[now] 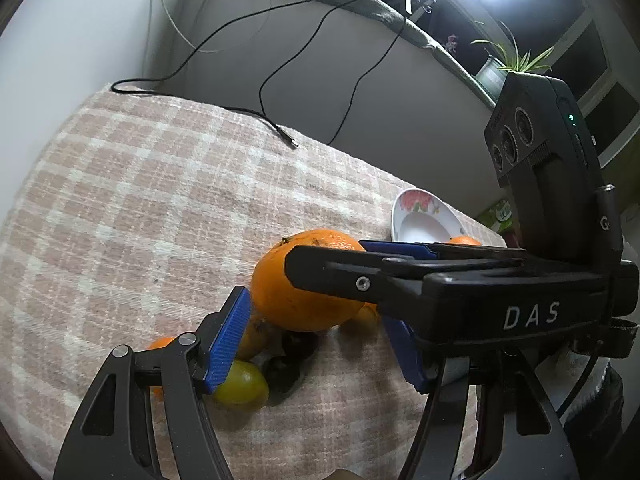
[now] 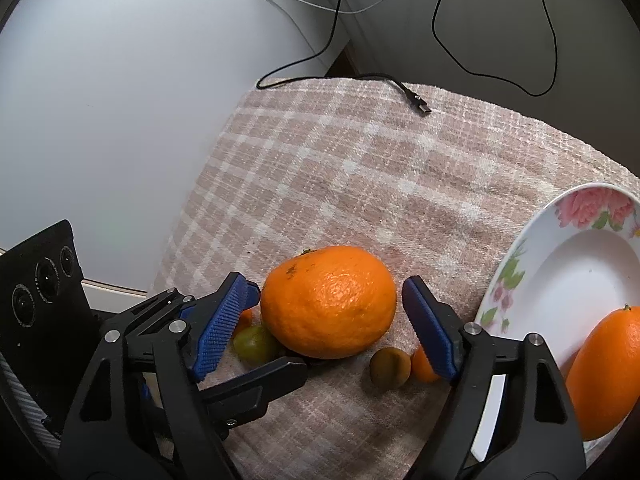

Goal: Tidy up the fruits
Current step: 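Move the right gripper back to the bumpy large orange in the pile, then close the right gripper on the bumpy orange and lift it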

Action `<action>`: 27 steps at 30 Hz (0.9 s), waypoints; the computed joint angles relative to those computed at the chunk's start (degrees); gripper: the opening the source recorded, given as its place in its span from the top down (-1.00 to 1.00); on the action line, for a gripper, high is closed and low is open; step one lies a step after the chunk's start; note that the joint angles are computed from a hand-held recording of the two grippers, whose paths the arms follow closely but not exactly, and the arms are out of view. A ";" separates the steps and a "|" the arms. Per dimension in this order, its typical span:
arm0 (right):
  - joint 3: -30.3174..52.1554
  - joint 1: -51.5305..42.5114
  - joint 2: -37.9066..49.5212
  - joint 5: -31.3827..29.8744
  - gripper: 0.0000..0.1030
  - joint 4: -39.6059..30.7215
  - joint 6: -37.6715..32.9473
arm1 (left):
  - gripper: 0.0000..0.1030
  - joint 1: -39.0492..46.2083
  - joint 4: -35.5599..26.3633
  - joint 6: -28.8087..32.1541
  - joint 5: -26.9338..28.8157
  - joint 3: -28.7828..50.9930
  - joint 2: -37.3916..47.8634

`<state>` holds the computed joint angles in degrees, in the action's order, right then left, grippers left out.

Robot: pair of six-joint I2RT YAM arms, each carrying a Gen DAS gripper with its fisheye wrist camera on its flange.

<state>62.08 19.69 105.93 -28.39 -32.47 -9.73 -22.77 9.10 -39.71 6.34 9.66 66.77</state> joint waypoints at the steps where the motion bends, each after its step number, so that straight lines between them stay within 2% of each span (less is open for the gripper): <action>1: 0.36 0.07 0.42 -0.05 -0.62 -0.34 -0.14 | -0.30 0.31 0.60 0.13 0.32 0.23 0.93; 11: 0.48 0.73 1.41 0.70 -0.51 -0.71 -0.18 | -0.25 2.52 5.77 1.08 3.59 1.39 8.15; 21: -0.52 -0.27 0.59 -1.21 -0.49 -0.11 1.19 | -0.25 -0.87 3.17 -0.07 -1.09 2.47 6.57; 27: -1.19 -0.87 -0.82 -2.61 -0.49 -0.05 1.24 | -0.25 -3.27 -1.29 -1.01 -4.33 2.56 1.66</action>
<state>60.89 18.81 105.11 -31.00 -32.52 -8.49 -26.04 7.81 -40.72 2.01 12.21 68.43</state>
